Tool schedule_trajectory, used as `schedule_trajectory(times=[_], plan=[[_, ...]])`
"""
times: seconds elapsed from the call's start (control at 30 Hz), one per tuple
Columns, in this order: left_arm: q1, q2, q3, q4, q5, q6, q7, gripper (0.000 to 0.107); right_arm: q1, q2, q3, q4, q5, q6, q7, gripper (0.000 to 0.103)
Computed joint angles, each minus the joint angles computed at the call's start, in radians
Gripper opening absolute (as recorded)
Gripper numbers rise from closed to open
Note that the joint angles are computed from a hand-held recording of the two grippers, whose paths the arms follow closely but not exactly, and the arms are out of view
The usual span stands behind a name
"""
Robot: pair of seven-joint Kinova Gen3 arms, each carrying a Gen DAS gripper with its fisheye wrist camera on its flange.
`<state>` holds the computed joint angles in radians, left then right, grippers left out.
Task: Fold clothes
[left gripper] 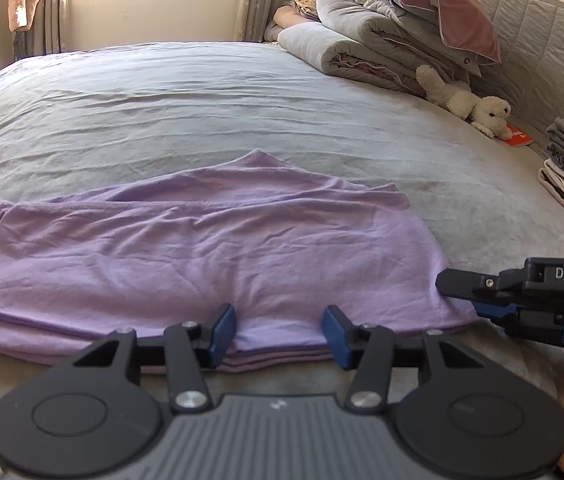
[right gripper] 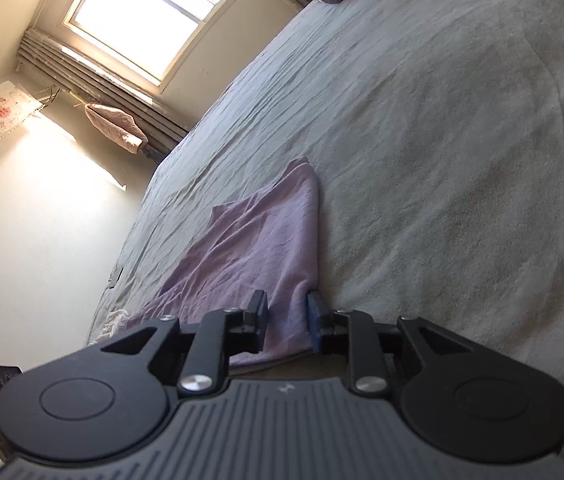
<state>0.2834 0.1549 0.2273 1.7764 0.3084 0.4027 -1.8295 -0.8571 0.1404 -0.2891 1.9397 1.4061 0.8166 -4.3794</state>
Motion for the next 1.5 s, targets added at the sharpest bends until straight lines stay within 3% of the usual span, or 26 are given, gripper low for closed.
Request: schedule_trajectory(times=[0.1,0.23,0.67,0.93,1.13,1.27,1.5], plan=[[-0.003,0.000,0.002,0.000,0.005,0.001,-0.005,0.051,-0.009,-0.001,-0.003,0.001,-0.003,0.022,-0.012,0.011],[-0.009,0.002,0.003,-0.003,0.016,0.006,-0.017,0.051,-0.031,-0.006,-0.014,0.007,0.029,0.086,-0.068,0.010],[-0.012,0.002,0.004,-0.010,0.023,0.022,-0.027,0.053,-0.044,0.029,-0.005,-0.060,0.062,0.117,0.024,0.009],[-0.103,0.009,0.031,-0.021,0.242,0.097,-0.223,0.061,-0.028,0.047,0.012,-0.072,0.106,0.083,0.001,0.009],[-0.070,0.004,0.003,-0.023,0.214,0.099,-0.211,0.061,-0.013,0.040,0.018,-0.067,0.012,0.043,0.033,0.019],[-0.060,0.004,-0.001,-0.024,0.196,0.094,-0.205,0.061,-0.016,0.037,0.036,-0.067,-0.035,0.040,0.091,0.040],[-0.054,0.004,0.000,-0.020,0.181,0.084,-0.201,0.063,0.074,0.019,0.056,-0.032,0.024,-0.154,0.124,0.041]])
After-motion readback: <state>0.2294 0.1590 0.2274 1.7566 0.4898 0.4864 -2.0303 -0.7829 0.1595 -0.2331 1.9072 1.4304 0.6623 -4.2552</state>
